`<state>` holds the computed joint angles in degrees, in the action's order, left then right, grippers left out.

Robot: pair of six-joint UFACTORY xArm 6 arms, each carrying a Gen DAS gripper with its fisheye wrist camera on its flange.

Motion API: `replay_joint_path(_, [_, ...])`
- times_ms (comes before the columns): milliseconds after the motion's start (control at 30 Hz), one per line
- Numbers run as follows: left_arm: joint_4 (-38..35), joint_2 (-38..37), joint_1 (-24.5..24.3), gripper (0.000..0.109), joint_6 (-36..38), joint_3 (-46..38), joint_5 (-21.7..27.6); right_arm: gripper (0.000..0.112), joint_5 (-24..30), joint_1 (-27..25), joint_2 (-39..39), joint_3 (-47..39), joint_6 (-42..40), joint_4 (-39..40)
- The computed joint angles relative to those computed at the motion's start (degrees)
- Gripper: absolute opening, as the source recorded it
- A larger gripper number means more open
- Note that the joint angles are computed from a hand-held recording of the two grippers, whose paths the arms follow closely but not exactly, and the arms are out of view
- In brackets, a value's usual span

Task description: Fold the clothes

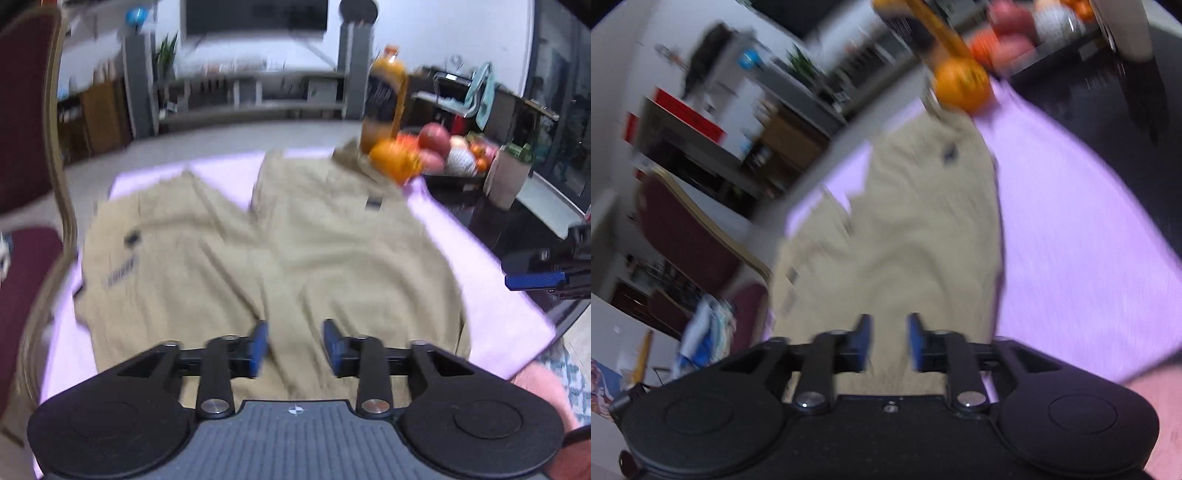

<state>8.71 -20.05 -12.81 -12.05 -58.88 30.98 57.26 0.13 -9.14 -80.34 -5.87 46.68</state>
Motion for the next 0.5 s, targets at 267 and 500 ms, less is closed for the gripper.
replay_joint_path(267, [-2.5,5.2,-1.4,0.036,-0.9,-1.2,7.9,0.006,0.7,2.5,2.4,2.8,3.3,-2.5])
replay_joint_path(500, [-3.9,6.7,-1.0,0.043,0.6,-1.4,11.7,0.007,4.2,4.1,4.4,4.9,3.6,-0.9])
